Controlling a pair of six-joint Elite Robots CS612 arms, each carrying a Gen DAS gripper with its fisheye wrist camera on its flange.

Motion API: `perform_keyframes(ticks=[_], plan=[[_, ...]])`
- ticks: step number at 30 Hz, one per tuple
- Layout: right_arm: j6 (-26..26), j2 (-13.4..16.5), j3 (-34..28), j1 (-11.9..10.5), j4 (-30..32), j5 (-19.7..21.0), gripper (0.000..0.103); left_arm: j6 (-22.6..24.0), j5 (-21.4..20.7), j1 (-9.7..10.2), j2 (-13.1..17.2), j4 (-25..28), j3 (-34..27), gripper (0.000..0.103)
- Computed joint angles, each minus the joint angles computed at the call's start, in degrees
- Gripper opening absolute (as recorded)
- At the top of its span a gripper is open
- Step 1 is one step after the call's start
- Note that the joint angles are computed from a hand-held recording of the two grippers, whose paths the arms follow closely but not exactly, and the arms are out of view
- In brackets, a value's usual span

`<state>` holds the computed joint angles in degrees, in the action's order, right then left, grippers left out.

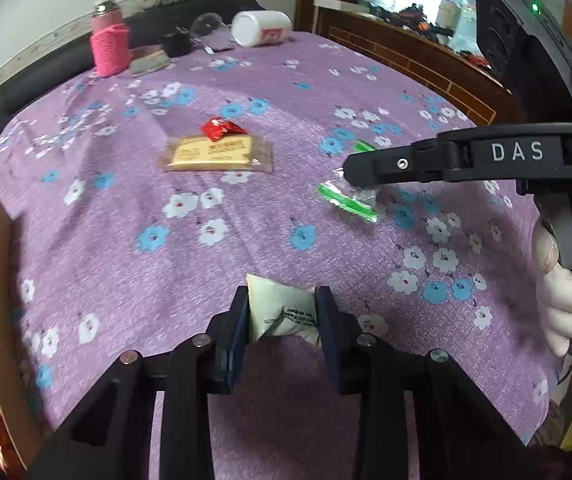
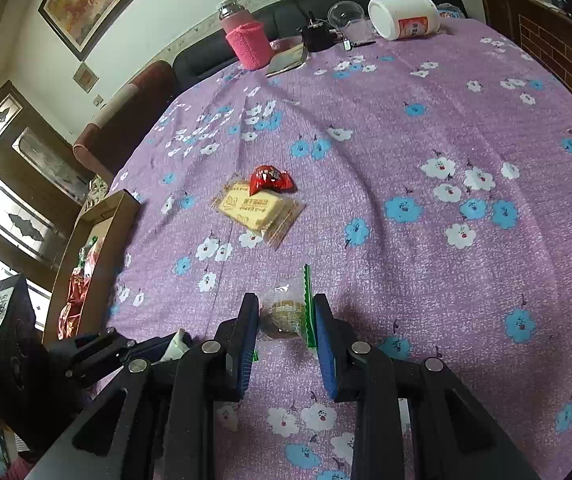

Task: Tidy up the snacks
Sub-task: 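Carry the cream candy into the tray with the left gripper while the right carries the clear candy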

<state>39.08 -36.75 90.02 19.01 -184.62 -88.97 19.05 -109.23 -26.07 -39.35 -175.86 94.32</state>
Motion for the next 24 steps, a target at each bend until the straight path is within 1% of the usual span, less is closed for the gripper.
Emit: perform_keyframes(ticks=[2,4,8,10,13,16,18,20,24], plan=[[0.0,-0.1,-0.1,0.2,0.0,0.0,0.029,-1.8,-0.9,0.63,-0.2,-0.8,0.3,0.030],[-0.3,-0.1,-0.5,0.4,0.1,0.0,0.029,-3.8,-2.6,1.58,-0.4,-1.6,0.6,0.030],[-1.9,0.1,-2.4,1.2,1.0,0.6,0.029,-10.2,-6.8,4.43,-1.3,-5.3,1.5,0.030],[-3.0,0.5,-3.9,1.6,1.6,1.4,0.029,-13.0,-7.6,5.85,-1.7,-7.2,1.7,0.030],[-5.1,1.4,-7.2,2.5,3.4,2.6,0.029,-16.9,-6.4,7.86,-2.2,-9.5,1.5,0.030],[-7.3,2.7,-11.0,3.4,5.5,4.2,0.030,-20.6,-4.0,9.83,-1.9,-10.2,0.1,0.031],[-9.3,3.9,-14.5,4.3,7.3,5.5,0.030,-22.6,-2.6,11.12,-1.5,-9.7,-0.9,0.031],[-11.0,5.0,-17.4,5.1,9.0,6.5,0.030,-24.2,-2.3,12.16,-1.2,-9.2,-1.4,0.031],[-14.2,8.1,-24.7,6.5,14.0,8.3,0.030,-26.2,-1.9,13.55,-0.7,-8.3,-1.2,0.031]])
